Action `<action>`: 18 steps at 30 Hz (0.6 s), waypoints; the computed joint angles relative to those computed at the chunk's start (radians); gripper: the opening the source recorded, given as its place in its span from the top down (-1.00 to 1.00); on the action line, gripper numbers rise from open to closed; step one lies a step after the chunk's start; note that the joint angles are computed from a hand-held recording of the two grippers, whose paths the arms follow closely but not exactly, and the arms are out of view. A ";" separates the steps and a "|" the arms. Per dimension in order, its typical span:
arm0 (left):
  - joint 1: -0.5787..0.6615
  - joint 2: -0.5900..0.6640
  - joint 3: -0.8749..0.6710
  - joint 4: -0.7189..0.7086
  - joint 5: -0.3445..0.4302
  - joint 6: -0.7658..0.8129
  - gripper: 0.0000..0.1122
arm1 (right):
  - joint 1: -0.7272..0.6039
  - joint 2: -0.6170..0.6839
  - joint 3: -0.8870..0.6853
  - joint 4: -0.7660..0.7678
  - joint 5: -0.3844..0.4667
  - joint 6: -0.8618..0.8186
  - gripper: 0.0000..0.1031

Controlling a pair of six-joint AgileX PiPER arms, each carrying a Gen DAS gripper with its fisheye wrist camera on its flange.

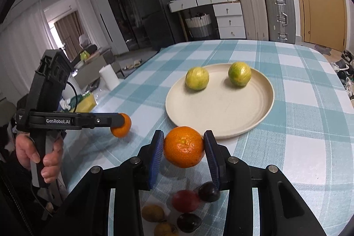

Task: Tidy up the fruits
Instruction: 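Carry both oranges onto the cream plate and open both tools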

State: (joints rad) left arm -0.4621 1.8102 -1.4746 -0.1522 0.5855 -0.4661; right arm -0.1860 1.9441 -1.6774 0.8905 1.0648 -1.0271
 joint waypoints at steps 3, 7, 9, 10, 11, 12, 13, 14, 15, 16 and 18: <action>0.004 0.027 -0.064 0.002 0.026 -0.001 0.36 | -0.005 0.010 -0.030 0.007 0.007 0.010 0.26; 0.015 0.079 -0.179 0.006 0.066 -0.005 0.36 | -0.007 0.033 -0.082 0.015 0.018 0.025 0.26; 0.018 0.114 -0.251 0.020 0.094 -0.010 0.36 | -0.004 0.051 -0.122 0.011 0.024 0.042 0.26; 0.019 0.140 -0.305 0.029 0.119 -0.010 0.36 | -0.001 0.059 -0.140 0.007 0.027 0.049 0.26; 0.021 0.159 -0.343 0.032 0.136 -0.009 0.36 | 0.003 0.067 -0.160 0.001 0.025 0.058 0.26; 0.025 0.188 -0.400 0.029 0.159 -0.001 0.36 | 0.006 0.076 -0.179 -0.002 0.025 0.065 0.26; 0.030 0.215 -0.450 0.021 0.179 0.008 0.36 | 0.007 0.085 -0.196 -0.003 0.028 0.071 0.26; 0.034 0.250 -0.516 0.016 0.211 0.015 0.36 | 0.010 0.098 -0.222 -0.006 0.032 0.083 0.26; 0.039 0.286 -0.583 0.009 0.242 0.023 0.36 | 0.012 0.111 -0.246 -0.010 0.034 0.096 0.26; 0.041 0.314 -0.634 0.009 0.265 0.023 0.36 | 0.015 0.121 -0.265 -0.014 0.036 0.106 0.26; 0.048 0.395 -0.783 -0.004 0.338 0.027 0.36 | 0.025 0.145 -0.310 -0.039 0.029 0.139 0.26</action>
